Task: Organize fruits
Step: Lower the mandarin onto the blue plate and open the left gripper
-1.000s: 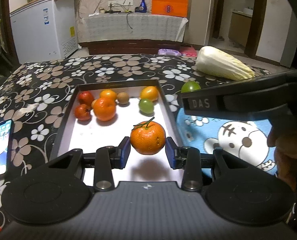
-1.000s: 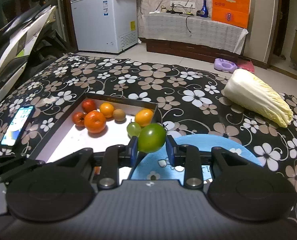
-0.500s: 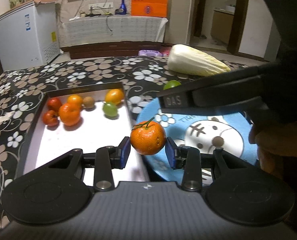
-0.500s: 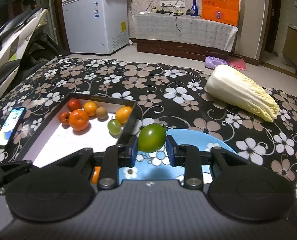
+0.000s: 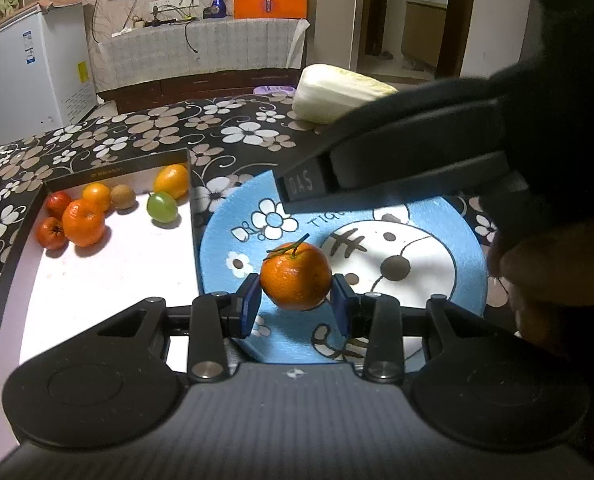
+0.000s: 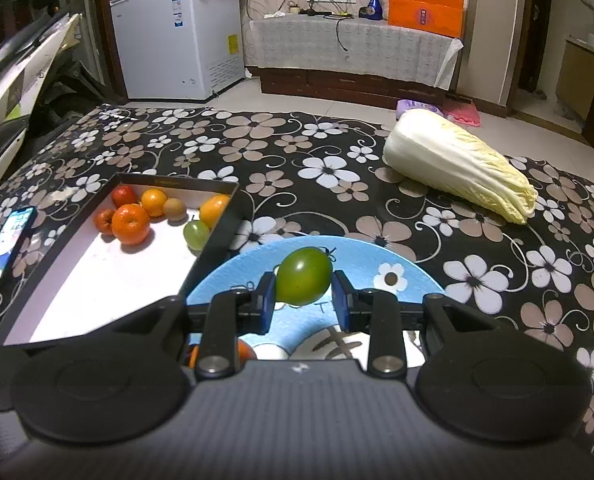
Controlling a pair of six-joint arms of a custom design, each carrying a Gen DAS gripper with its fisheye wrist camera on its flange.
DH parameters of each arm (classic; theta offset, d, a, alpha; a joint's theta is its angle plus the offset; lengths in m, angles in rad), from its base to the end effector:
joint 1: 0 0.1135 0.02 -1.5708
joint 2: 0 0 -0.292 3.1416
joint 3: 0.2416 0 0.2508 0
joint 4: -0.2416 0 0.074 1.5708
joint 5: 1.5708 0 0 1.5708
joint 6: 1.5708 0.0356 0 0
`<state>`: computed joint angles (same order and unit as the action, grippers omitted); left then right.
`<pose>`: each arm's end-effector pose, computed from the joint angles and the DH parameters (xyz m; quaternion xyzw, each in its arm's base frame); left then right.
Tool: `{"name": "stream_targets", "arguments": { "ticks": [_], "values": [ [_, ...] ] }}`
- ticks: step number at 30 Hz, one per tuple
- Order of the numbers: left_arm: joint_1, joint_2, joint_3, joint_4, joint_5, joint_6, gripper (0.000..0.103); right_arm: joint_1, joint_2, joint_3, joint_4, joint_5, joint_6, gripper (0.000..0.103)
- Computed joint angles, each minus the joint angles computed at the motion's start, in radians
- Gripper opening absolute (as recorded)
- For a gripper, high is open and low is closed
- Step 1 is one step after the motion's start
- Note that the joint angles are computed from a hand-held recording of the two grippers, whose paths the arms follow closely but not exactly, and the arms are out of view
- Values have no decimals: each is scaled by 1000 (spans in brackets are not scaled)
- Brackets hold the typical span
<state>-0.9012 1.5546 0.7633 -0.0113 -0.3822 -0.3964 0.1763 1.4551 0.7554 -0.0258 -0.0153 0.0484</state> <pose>0.1988 -0.2297 0.1975 0.1584 0.8992 -0.0820 0.3996 0.2886 0.0520 0.2199 -0.0614 0.9099 0.0529 0.4068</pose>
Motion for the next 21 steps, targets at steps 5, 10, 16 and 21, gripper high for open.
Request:
{"name": "stream_targets", "arguments": {
  "ticks": [5, 10, 16, 21],
  "values": [
    [-7, 25, 9, 0, 1, -2, 44, -23, -9, -7, -2, -14, -8, 33],
    [-11, 41, 18, -7, -1, -6, 44, -37, -12, -11, -4, -24, -13, 33],
    [-16, 48, 20, 1, 5, 7, 45, -44, -11, -13, -7, -29, -15, 33],
    [-24, 39, 13, 8, -2, 14, 58, -48, -7, -14, -9, -29, -17, 33]
  ]
}}
